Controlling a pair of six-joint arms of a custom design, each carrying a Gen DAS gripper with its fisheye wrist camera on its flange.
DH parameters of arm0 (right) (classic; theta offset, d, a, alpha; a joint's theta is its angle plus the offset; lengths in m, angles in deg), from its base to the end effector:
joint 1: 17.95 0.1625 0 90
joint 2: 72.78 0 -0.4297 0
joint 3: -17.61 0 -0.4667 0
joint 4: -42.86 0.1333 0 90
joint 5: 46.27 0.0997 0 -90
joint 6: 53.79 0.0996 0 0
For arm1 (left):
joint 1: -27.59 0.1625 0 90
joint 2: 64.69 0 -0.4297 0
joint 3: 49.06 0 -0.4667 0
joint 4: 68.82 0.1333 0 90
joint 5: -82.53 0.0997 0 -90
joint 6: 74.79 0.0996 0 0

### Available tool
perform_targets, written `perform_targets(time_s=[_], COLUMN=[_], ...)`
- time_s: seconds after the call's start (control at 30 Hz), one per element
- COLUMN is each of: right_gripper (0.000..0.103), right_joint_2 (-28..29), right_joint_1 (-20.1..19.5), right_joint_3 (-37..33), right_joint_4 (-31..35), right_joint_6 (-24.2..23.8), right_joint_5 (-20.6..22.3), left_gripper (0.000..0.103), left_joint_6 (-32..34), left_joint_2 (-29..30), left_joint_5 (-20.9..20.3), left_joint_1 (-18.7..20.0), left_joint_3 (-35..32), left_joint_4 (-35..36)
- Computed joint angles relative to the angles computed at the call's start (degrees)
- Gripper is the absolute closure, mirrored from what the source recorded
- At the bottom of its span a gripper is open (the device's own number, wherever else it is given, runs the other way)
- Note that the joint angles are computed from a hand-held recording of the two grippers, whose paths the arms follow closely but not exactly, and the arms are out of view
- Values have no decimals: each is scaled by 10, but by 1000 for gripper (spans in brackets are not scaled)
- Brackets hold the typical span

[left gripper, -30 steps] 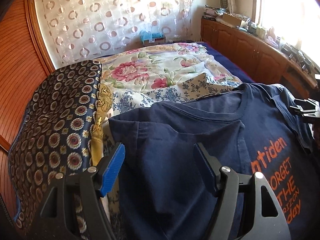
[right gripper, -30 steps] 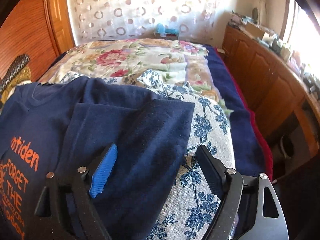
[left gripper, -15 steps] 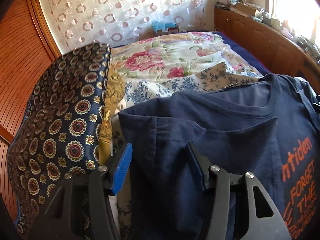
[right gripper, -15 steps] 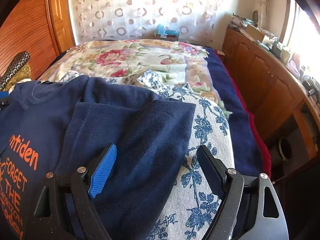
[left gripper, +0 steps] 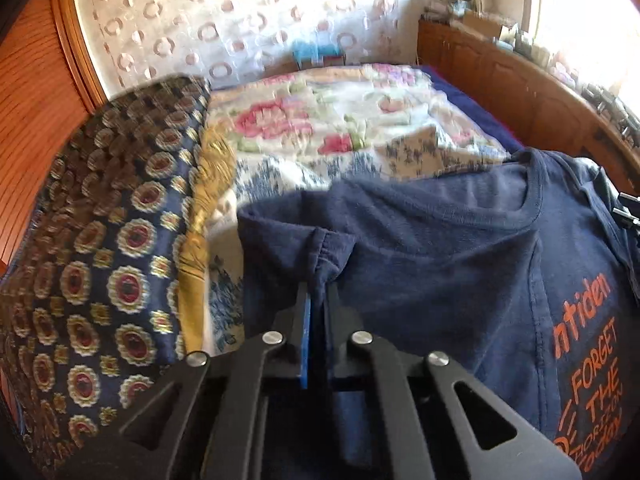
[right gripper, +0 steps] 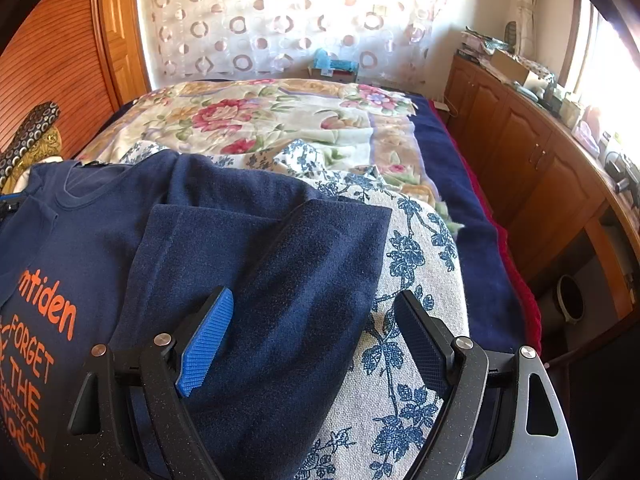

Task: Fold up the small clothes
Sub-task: 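Lift the hem with the left tool while the right tool grips and folds it toward the collar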

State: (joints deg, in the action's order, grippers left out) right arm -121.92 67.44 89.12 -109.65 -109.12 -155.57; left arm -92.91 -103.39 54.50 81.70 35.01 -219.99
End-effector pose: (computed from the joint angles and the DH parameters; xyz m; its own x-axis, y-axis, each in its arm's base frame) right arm 0.0318 -0.8548 0.3023 -0.5759 -0.4627 0.6739 -0.7247 0.6705 -0.1589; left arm -0.2733 -0.7550 0.0811 -0.6712 -0.1657 -0.7225 0.3739 0.7660 -0.5229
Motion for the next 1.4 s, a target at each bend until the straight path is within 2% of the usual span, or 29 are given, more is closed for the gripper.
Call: perform_targets(time_s=[0.17, 0.33, 0.53, 0.63, 0.77, 0.87, 1.0, 1.1, 1.13, 1.17, 1.2, 1.23, 1.27, 1.4], right_gripper=[19, 18, 17, 17, 17, 25, 28, 34, 40, 54, 63, 91, 100, 100], right_joint_2=[0, 0, 0, -7, -3, 10, 37, 50, 53, 53, 52, 52, 49, 5], right_joint_1=[0, 0, 0, -3, 0, 3, 5, 5, 5, 5, 4, 5, 4, 9], right_joint_3=[0, -1, 1, 0, -9, -32, -79, -105, -109, -110, -113, -116, -118, -55], right_joint_4=[-1, 2, 3, 43, 64, 78, 93, 105, 106, 107, 118, 131, 154, 110], right_joint_6=[-1, 2, 2, -6, -13, -3, 18, 28, 30, 31, 34, 38, 44, 28], right_joint_5=[-1, 0, 1, 17, 15, 5, -8, -6, -5, -1, 9, 13, 23, 67], left_gripper=[102, 103, 103, 103, 103, 103, 103, 103, 103, 103, 103, 103, 103, 103], left_joint_6=[47, 92, 119, 143, 143, 140, 135, 134, 133, 132, 129, 126, 125, 124], left_joint_2=[-11, -22, -26, -24, -32, -41, -51, -58, -59, -61, -63, -66, -67, -84], left_joint_5=[21, 5, -18, -32, -47, -56, -62, -66, -68, -67, -66, -66, -64, -52], left_joint_1=[-19, -29, -42, -48, -59, -64, -72, -81, -83, -86, -89, -92, -95, -114], left_joint_3=[20, 35, 53, 63, 84, 100, 122, 137, 142, 147, 152, 159, 162, 193], left_joint_4=[-99, -167, -204, -241, -260, -271, -284, -298, -302, -305, -307, -308, -311, -336])
